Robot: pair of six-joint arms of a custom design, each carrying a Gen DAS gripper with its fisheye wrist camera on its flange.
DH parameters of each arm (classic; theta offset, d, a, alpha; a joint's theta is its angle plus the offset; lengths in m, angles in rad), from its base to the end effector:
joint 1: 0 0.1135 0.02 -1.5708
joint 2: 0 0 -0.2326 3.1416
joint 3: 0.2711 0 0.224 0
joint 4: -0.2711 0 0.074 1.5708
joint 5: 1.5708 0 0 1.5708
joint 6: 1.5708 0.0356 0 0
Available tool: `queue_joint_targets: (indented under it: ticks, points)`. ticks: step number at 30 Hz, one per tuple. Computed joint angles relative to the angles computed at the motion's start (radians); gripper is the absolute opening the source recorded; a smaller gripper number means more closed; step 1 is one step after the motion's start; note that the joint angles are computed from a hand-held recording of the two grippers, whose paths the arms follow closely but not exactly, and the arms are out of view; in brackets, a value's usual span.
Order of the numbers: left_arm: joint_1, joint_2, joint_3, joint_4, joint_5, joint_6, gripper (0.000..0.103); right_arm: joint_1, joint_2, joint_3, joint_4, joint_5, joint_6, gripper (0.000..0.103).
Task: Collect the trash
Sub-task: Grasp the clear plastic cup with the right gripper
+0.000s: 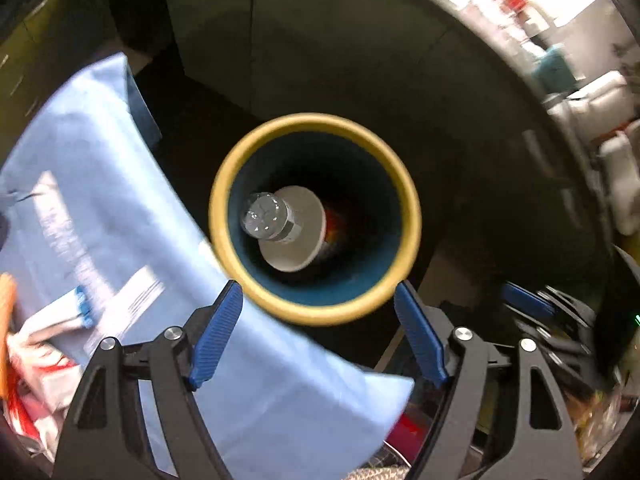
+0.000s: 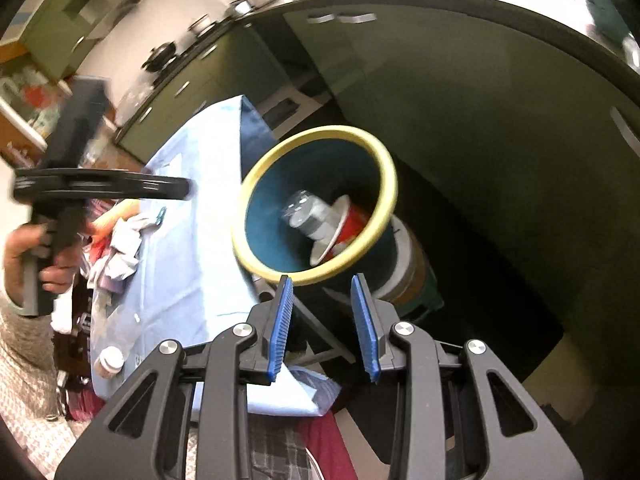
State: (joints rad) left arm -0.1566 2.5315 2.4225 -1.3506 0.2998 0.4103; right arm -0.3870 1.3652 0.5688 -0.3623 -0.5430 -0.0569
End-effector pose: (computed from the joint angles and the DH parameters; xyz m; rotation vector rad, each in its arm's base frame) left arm 0.4366 -0.0796 0.1756 0.8530 2.8393 -0.4233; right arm 0.1997 -0.0615 0.1331 0.2745 2.5571 0.5790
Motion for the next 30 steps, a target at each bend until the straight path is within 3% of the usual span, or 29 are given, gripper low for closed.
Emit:
queue_joint_targets:
  ticks: [3, 6, 11, 13, 15, 18, 23, 30]
  points:
    - [0.106, -0.228, -0.270, 0.073, 0.065, 0.090, 0.078, 0.111, -0.015, -0.004, 0.021, 0.022, 0.055, 0.032]
    - [0.238, -0.374, -0.398, 0.056, 0.123, 0.189, 0.078, 0.268, -0.012, 0.011, 0.042, 0.040, 0.117, 0.033]
    - [0.505, -0.547, -0.559, 0.073, 0.220, 0.364, 0.082, 0.596, -0.015, 0.035, 0.099, 0.099, 0.248, 0.057]
    - [0.627, -0.587, -0.621, 0.076, 0.266, 0.441, 0.083, 0.724, 0.017, 0.064, 0.131, 0.104, 0.295, 0.077]
    - [0.739, -0.604, -0.631, 0.041, 0.311, 0.527, 0.083, 0.865, 0.056, 0.105, 0.159, 0.137, 0.332, 0.090]
    - [0.879, -0.609, -0.636, 0.001, 0.371, 0.620, 0.085, 1.076, 0.175, 0.228, 0.170, 0.227, 0.346, 0.098]
    - [1.049, -0.501, -0.539, -0.153, 0.400, 0.776, 0.086, 1.238, 0.385, 0.420, 0.164, 0.338, 0.347, 0.098]
    - [1.142, -0.413, -0.474, -0.193, 0.402, 0.855, 0.086, 1.257, 0.564, 0.579, 0.140, 0.353, 0.355, 0.098]
